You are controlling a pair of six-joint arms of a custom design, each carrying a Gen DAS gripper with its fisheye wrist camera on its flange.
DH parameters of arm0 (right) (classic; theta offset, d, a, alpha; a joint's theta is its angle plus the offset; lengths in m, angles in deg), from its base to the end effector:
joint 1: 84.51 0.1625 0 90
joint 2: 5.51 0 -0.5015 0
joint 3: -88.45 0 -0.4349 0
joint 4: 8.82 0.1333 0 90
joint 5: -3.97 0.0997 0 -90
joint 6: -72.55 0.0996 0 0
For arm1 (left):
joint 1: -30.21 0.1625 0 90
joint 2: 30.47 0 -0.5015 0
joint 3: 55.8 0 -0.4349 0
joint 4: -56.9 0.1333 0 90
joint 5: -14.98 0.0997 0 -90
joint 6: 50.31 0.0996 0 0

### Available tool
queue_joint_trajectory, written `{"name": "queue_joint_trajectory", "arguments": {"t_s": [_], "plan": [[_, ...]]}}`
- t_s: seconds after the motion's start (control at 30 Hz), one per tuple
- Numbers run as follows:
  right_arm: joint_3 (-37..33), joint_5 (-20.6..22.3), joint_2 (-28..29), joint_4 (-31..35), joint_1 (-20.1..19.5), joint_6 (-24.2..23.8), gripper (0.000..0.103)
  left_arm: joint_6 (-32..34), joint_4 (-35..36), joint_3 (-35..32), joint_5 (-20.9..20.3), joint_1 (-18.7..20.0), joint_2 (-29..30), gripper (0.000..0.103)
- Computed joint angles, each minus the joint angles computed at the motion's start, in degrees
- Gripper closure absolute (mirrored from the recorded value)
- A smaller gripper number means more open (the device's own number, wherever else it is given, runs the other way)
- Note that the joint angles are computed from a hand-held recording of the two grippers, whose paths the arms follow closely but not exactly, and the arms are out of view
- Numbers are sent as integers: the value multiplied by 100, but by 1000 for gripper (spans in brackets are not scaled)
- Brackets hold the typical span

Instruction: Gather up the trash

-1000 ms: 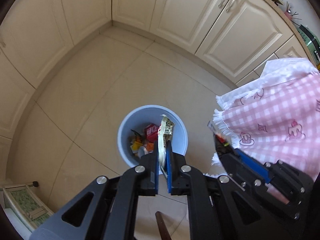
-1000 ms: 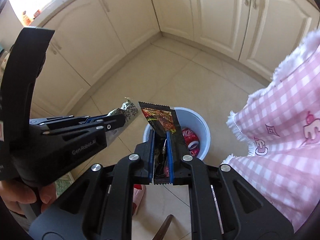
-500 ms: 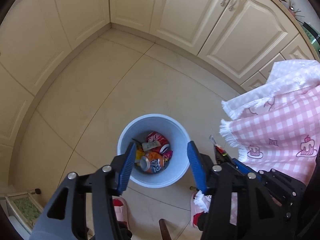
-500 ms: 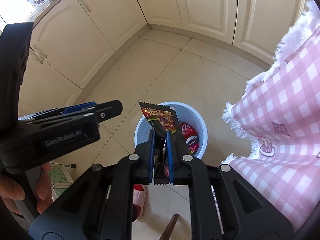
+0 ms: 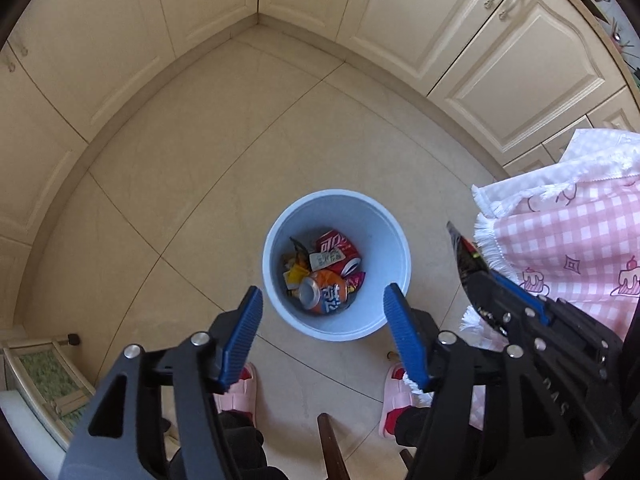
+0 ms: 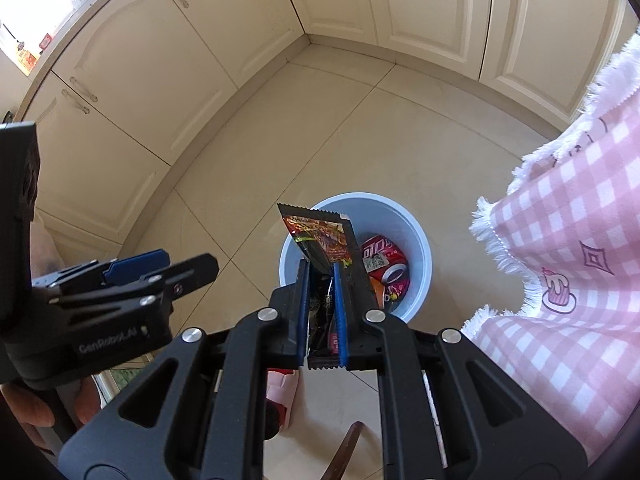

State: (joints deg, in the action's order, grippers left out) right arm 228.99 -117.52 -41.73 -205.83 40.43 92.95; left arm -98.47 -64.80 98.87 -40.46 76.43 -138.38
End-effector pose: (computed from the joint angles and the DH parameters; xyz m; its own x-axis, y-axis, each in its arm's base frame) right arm 0.2961 -0.2818 -0.0427 -0.8678 -0.1535 0.4727 -0.2877 0.9307 -0.2259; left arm -0.0143 -0.2892 0.2178 -0.8264 -0.0684 -0.5590 0.0787 0.9689 -0.2348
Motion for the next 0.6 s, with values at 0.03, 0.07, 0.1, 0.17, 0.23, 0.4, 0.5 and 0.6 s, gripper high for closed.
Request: {"name": "queue_joint_trajectory", "arguments": {"t_s": [0.03, 0.07, 0.1, 0.17, 0.23, 0.4, 0.5, 0.6], "plan": [[-28, -6, 21, -15, -10, 10, 89, -9, 48, -14, -19, 16, -27, 41], [-50, -29, 38, -23, -21, 6, 89, -4, 67, -26, -25, 30, -45, 41], [-61, -41, 41, -38, -20, 8, 89, -27, 126, -37, -19, 10, -102, 41], [-87, -13, 14, -72, -18, -28, 89, -101, 232, -49, -3, -72, -212, 41], [-114, -81, -43, -30, 43, -51, 89, -218, 419, -72, 27, -219, -357, 41], [-104, -447, -287, 254, 379, -5, 89, -686, 1159, -164, 92, -732, -680, 41], [-83, -711, -527, 620, 712, 98, 89, -1183, 1953, -259, 122, -1282, -1045, 41], [1, -959, -936, 1058, 1190, 317, 89, -2037, 3164, -421, 106, -2194, -1497, 41]]}}
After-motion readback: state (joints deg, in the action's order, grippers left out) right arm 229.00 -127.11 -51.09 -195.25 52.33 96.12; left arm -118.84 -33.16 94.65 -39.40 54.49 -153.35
